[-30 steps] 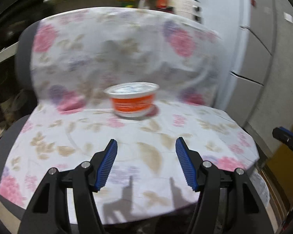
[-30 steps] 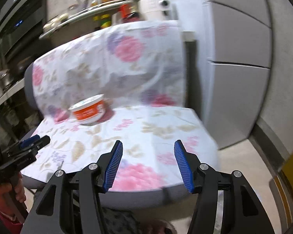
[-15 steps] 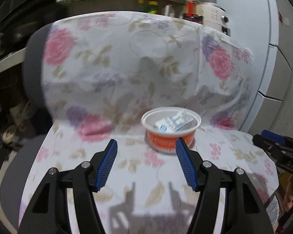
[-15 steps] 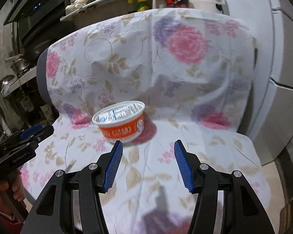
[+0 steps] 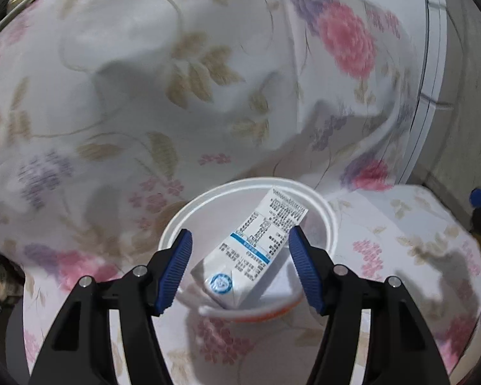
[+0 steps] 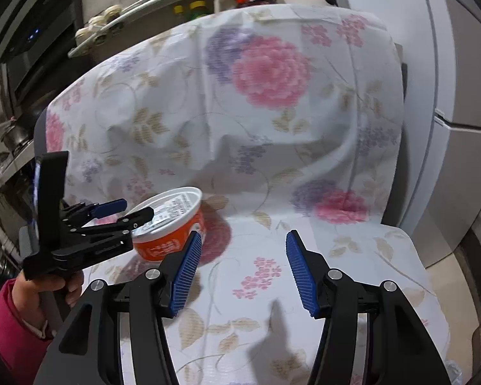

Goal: Collect trash
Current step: 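Grasp the milk carton inside the cup with the left tool and lift it out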

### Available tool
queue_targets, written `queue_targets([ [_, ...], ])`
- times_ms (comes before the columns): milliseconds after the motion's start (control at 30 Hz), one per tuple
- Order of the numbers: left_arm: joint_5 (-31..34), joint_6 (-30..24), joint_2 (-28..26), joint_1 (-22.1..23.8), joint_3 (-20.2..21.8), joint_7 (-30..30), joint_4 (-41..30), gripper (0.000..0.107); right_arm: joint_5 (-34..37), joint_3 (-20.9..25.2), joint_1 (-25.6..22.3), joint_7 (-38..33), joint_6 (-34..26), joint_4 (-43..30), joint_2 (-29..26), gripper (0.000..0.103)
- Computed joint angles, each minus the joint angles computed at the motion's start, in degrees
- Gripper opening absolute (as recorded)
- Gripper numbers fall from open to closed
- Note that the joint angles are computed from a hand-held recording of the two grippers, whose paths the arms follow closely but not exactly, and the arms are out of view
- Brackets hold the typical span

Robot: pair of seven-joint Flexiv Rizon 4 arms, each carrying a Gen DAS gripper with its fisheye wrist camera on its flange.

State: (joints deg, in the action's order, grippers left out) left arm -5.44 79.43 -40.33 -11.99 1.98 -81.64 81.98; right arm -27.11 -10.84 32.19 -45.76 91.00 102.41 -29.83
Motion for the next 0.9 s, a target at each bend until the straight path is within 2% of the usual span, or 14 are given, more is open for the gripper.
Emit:
queue_targets([
  [100, 1.18, -1.06, -0.74, -0.18, 0.05, 1.58, -0.68, 0.074, 0.92, 1.93, -1.78, -0.75, -0.1, -0.32, -0.51, 0.056],
  [267, 1.99, -3.05, -0.66, -0.17, -0.83, 4.9, -0.8, 0.079, 2.33, 4.32, -3.52, -2.11, -0.32, -0.79, -1.07, 0.056],
  [400, 4.25, -4.88, -1.05, -1.85, 0.63, 6.62, -1.8, 0.086, 2.81, 4.58, -3.52, -2.84, -0.27, -0.1, -0.64, 0.056],
  [500, 4.66, -5.13, -1.72, -3.41, 2.74, 3.4, -2.94, 0.085, 3.1, 3.93, -3.06, -2.62, -0.03, 0.88, 0.04, 0.056],
  [533, 4.38, -5.33, -1.79, -3.15, 2.33, 2.94, -3.09, 0.077, 3.09, 3.25, -2.56, -2.29, 0.12, 1.37, 0.38, 0.056],
  [567, 1.83, -5.42, -1.32, -1.83, 0.19, 4.35, -2.09, 0.065, 3.04, 2.78, -2.22, -2.08, 0.28, 1.75, 0.65, 0.056],
  [633, 2.61, -5.67, -1.27, -2.08, 0.58, 2.06, -2.34, 0.044, 2.82, 1.57, -1.34, -1.59, 0.7, 2.7, 1.39, 0.056],
  [667, 3.54, -5.5, -1.17, -3.47, 2.74, -0.1, -2.46, 0.041, 2.75, 1.25, -1.08, -1.42, 0.9, 3.05, 1.67, 0.056],
  [733, 3.32, -5.41, -0.42, -3.17, 2.44, -1.67, -1.61, 0.038, 2.66, 0.68, -0.58, -1.13, 1.46, 3.87, 2.34, 0.056],
  [833, -1.78, -1.69, 2.83, 2.65, -5.64, 0.98, 4.61, 0.036, 2.46, -0.11, 0.36, -0.92, 2.23, 4.98, 3.27, 0.056],
  [900, -6.64, 4.04, 6.05, 7.53, -12.93, 3.97, 11.16, 0.036, 2.64, 0.43, 0.32, -1.07, 2.42, 5.34, 3.69, 0.056],
])
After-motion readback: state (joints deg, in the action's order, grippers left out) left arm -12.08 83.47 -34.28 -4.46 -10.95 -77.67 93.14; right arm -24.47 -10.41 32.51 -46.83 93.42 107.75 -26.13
